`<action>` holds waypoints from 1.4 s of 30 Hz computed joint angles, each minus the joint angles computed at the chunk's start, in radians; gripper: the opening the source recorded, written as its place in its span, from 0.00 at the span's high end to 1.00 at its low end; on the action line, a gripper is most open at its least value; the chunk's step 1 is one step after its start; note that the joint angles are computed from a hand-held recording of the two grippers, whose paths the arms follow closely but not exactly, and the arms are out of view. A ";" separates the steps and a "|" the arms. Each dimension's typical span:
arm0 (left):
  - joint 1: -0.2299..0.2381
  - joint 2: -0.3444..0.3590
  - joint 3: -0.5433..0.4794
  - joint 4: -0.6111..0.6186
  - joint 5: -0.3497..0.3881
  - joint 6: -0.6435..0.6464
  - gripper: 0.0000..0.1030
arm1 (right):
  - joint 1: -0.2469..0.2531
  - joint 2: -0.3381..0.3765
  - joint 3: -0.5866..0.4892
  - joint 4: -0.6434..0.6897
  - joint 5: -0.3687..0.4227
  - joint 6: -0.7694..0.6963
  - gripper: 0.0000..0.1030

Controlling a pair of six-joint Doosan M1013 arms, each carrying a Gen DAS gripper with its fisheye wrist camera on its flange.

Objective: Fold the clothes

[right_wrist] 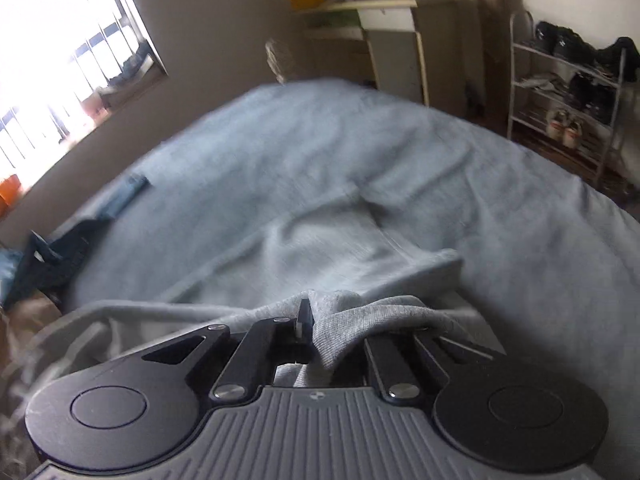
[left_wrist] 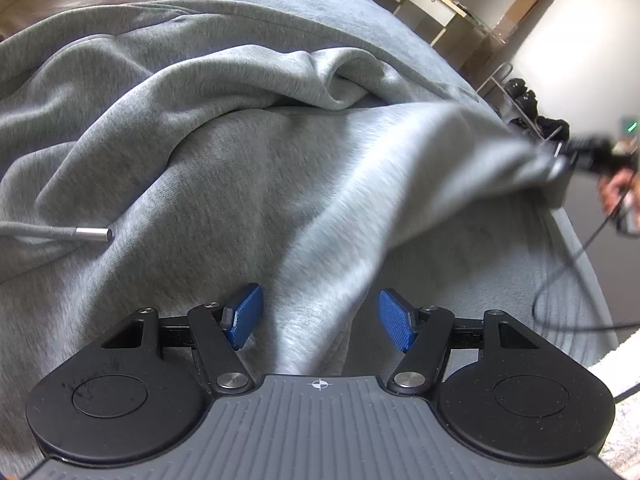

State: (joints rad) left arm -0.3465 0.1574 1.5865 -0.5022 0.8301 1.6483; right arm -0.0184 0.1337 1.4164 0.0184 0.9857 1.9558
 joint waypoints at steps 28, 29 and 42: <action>0.094 -0.178 0.144 -0.042 0.232 -0.262 0.32 | 0.070 -0.043 0.041 0.032 -0.303 -0.054 0.52; 0.091 -0.182 0.152 -0.030 0.232 -0.278 0.32 | 0.066 -0.037 0.036 0.159 -0.297 -0.157 0.52; -0.014 -0.268 0.217 0.500 -0.133 -0.874 0.42 | 0.062 0.078 0.007 0.814 0.165 -0.538 0.51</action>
